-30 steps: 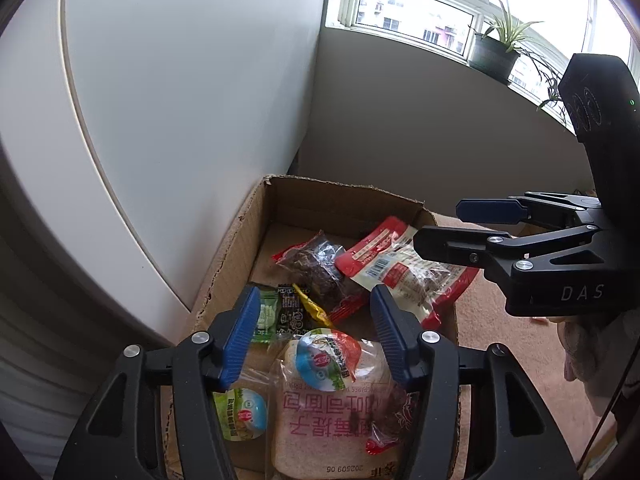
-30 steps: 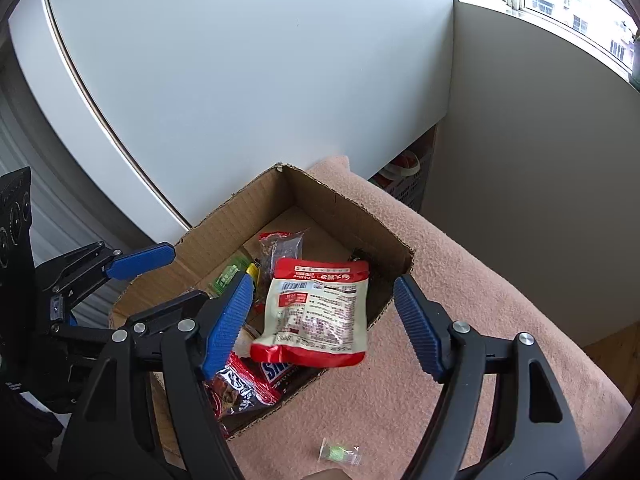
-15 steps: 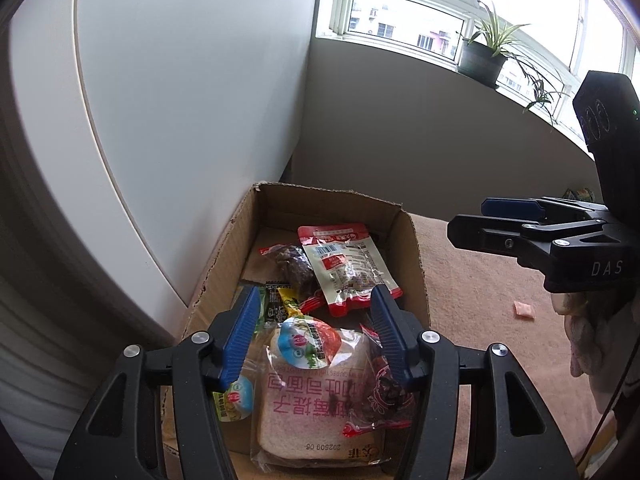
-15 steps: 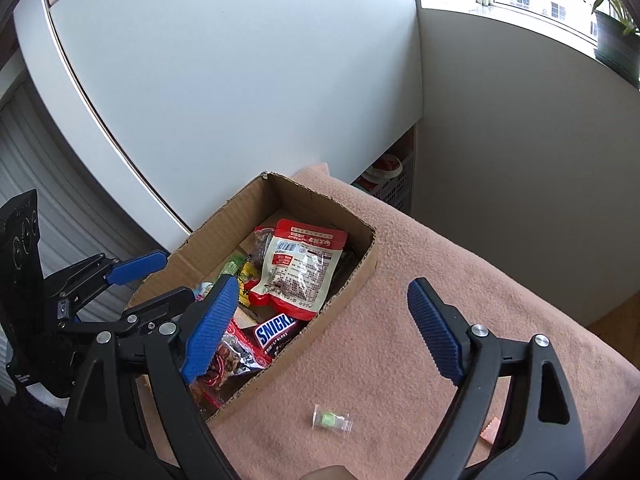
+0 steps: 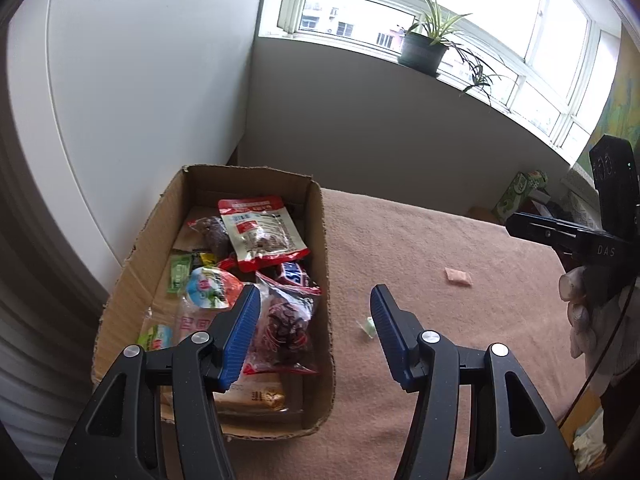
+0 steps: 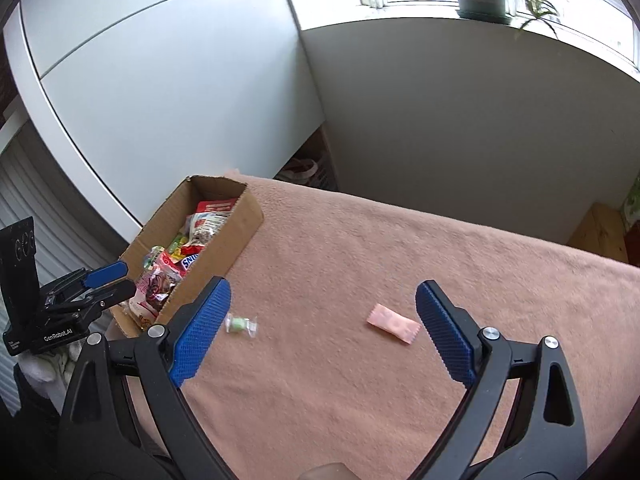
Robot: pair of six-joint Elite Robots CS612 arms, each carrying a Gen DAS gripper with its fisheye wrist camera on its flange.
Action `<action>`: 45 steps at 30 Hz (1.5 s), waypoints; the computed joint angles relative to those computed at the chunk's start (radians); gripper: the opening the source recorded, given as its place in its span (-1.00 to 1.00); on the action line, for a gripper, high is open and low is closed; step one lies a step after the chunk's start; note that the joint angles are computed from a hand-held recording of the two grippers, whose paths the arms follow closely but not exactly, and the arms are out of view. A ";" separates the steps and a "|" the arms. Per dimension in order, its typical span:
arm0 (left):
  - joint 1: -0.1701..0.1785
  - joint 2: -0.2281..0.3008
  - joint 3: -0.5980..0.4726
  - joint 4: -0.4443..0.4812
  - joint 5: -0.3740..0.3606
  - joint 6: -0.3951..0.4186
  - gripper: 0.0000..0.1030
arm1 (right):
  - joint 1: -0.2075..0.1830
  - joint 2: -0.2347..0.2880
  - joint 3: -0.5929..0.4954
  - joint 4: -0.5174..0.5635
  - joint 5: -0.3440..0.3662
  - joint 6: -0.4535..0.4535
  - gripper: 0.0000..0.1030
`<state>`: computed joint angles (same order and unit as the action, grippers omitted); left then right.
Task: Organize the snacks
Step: 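Move both open tools back over the green and pink candies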
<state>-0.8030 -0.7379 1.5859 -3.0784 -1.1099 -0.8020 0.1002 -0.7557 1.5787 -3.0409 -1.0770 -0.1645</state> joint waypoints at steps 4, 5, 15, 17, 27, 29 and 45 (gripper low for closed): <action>-0.013 0.015 -0.026 0.004 -0.032 0.042 0.10 | -0.030 -0.011 0.073 -0.056 -0.014 0.028 0.86; -0.016 0.019 -0.033 0.004 -0.044 0.050 0.10 | -0.033 -0.012 0.089 -0.073 -0.033 0.026 0.86; -0.003 0.069 -0.144 0.090 -0.180 0.086 0.10 | -0.051 -0.022 0.159 -0.063 -0.020 -0.014 0.86; 0.005 0.085 -0.181 0.133 -0.206 0.084 0.10 | -0.055 -0.026 0.166 -0.068 0.004 -0.007 0.86; 0.025 0.152 -0.315 0.347 -0.252 0.015 -0.02 | -0.062 -0.035 0.196 -0.092 0.059 0.001 0.86; 0.026 0.158 -0.328 0.372 -0.235 0.004 -0.02 | -0.061 -0.036 0.201 -0.091 0.059 -0.010 0.86; 0.040 0.169 -0.326 0.400 -0.327 -0.073 -0.18 | -0.078 -0.027 0.214 -0.101 0.095 0.008 0.86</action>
